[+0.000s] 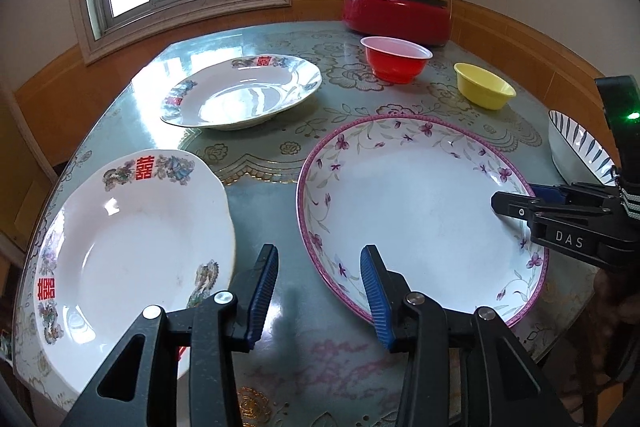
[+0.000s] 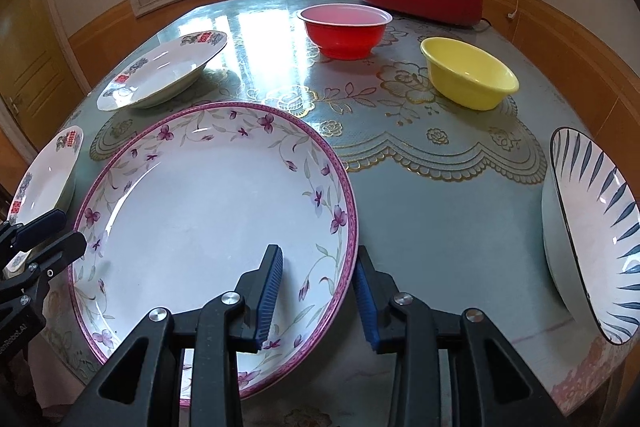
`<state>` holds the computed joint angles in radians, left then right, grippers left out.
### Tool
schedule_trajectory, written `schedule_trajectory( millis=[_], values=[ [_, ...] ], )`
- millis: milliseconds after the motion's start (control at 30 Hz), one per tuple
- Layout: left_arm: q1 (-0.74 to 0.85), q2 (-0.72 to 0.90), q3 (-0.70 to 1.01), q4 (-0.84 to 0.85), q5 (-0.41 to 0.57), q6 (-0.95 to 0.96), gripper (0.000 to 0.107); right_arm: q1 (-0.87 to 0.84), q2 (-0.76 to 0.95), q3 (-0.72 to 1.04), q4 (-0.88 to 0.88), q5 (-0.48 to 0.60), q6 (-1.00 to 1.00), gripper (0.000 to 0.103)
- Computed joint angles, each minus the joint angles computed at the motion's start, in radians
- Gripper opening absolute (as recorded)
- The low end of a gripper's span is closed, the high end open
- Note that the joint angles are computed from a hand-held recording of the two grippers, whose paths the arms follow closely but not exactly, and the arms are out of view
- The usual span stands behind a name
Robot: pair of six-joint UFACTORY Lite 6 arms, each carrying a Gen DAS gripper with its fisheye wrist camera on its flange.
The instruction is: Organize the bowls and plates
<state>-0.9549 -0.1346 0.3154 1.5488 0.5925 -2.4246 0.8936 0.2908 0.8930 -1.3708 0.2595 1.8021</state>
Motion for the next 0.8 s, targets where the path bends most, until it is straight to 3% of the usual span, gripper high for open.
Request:
schedule_trajectory(
  millis=[167, 367, 467, 800],
  values=[
    [-0.021, 0.024, 0.025, -0.007, 0.002, 0.003, 0.043, 0.016, 0.004, -0.012, -0.128, 0.016, 0.113, 0.035],
    [0.01, -0.055, 0.009, -0.005, -0.024, 0.063, 0.044, 0.032, 0.012, 0.008, -0.023, 0.055, 0.042, 0.035],
    [0.044, -0.087, 0.004, 0.028, -0.052, 0.101, 0.045, 0.073, -0.006, 0.01, -0.012, 0.147, 0.08, 0.035],
    [0.267, -0.301, -0.103, 0.188, -0.274, 0.288, 0.052, 0.258, 0.051, 0.13, 0.118, 0.368, 0.206, 0.037]
  ],
)
